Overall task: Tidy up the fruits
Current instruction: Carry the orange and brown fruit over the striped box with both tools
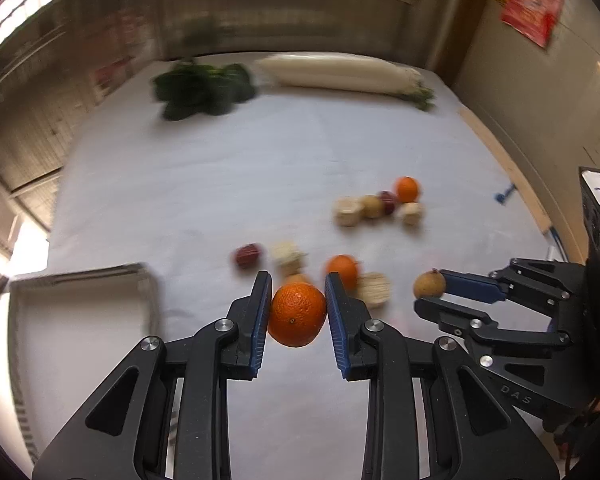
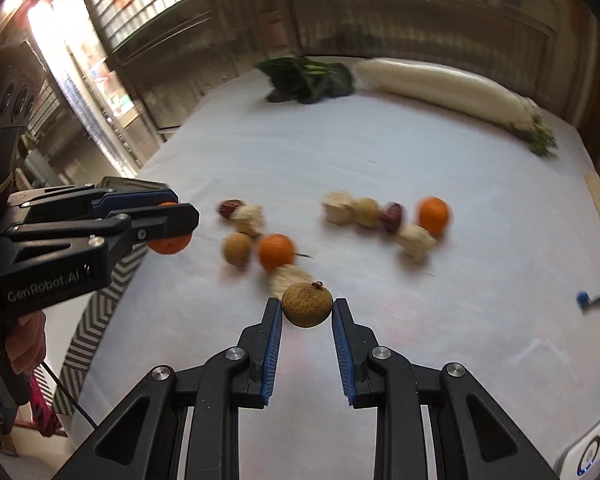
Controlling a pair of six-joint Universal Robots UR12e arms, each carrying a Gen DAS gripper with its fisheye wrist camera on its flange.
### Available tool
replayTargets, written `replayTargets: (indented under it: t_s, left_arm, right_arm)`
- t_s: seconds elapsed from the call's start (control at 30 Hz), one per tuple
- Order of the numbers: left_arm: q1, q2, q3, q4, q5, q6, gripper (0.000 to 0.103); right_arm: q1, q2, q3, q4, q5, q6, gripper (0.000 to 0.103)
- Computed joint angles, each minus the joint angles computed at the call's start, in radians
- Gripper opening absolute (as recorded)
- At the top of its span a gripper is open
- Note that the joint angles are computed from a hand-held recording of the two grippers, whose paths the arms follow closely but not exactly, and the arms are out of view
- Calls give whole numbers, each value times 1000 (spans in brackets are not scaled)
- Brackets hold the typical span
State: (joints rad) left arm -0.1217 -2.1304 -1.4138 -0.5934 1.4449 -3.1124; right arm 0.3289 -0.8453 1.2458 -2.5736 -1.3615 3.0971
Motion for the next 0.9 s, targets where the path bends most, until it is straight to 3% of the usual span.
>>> replayTargets:
  t_s: [0.47, 0.9]
  left_arm:
    - [77, 62, -108, 29, 119, -104, 27]
    - [133, 44, -116, 4, 176, -189, 27]
  right_arm:
    - [72, 83, -158, 100, 62, -107, 25]
    - [119, 206, -400, 251, 116, -204, 25]
